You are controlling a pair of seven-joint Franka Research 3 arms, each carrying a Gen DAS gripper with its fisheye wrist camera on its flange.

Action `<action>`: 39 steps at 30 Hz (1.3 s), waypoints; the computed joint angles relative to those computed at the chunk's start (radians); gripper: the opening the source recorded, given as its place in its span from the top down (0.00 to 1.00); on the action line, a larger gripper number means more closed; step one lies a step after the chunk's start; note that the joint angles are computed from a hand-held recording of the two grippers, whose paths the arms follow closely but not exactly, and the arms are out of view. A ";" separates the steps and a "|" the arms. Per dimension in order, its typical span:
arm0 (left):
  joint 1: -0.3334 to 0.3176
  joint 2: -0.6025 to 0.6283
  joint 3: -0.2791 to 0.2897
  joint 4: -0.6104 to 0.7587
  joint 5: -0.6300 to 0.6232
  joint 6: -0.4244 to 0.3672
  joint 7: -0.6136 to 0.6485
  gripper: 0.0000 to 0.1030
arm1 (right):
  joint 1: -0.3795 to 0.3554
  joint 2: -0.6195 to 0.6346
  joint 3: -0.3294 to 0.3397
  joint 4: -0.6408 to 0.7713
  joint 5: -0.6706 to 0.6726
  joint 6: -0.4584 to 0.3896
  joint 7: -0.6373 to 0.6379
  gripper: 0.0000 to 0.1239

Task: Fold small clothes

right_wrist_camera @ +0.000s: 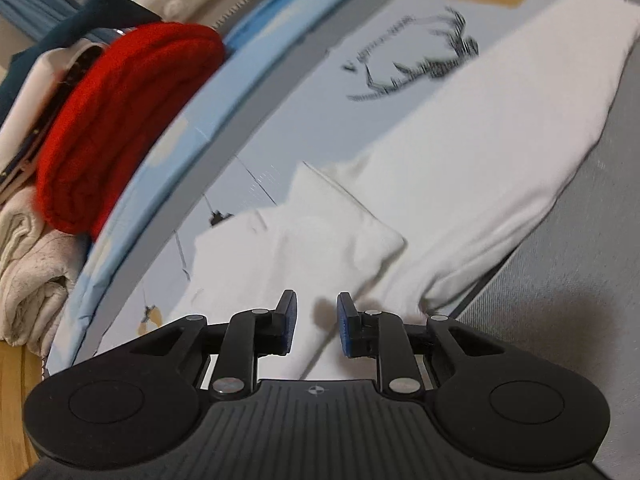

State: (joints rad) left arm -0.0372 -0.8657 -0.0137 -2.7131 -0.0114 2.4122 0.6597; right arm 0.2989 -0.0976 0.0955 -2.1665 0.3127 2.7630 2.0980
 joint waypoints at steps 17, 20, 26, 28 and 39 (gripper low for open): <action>-0.001 0.035 0.013 0.004 -0.023 -0.006 0.075 0.82 | -0.141 -0.091 0.137 -0.071 -0.510 0.261 0.483 1.00; 0.001 0.028 0.005 0.007 -0.016 -0.014 0.070 0.81 | -0.262 -0.161 0.256 -0.099 -0.652 0.219 0.627 1.00; 0.001 0.034 -0.045 0.044 0.056 -0.038 0.062 0.74 | -0.215 -0.131 0.240 -0.008 -0.675 -0.291 0.685 0.96; -0.014 0.036 -0.045 0.044 0.054 -0.022 0.057 0.72 | -0.205 -0.162 0.218 -0.043 -0.731 -0.210 0.721 0.96; -0.046 0.101 -0.046 0.065 0.035 -0.028 0.045 0.62 | -0.042 -0.129 -0.013 -0.097 -0.286 -0.139 0.291 0.79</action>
State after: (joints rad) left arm -0.0829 -0.7643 -0.0593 -2.6485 0.0238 2.3839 0.7050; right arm 0.2564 -0.2262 0.0827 -2.2632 0.0264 2.6241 2.3891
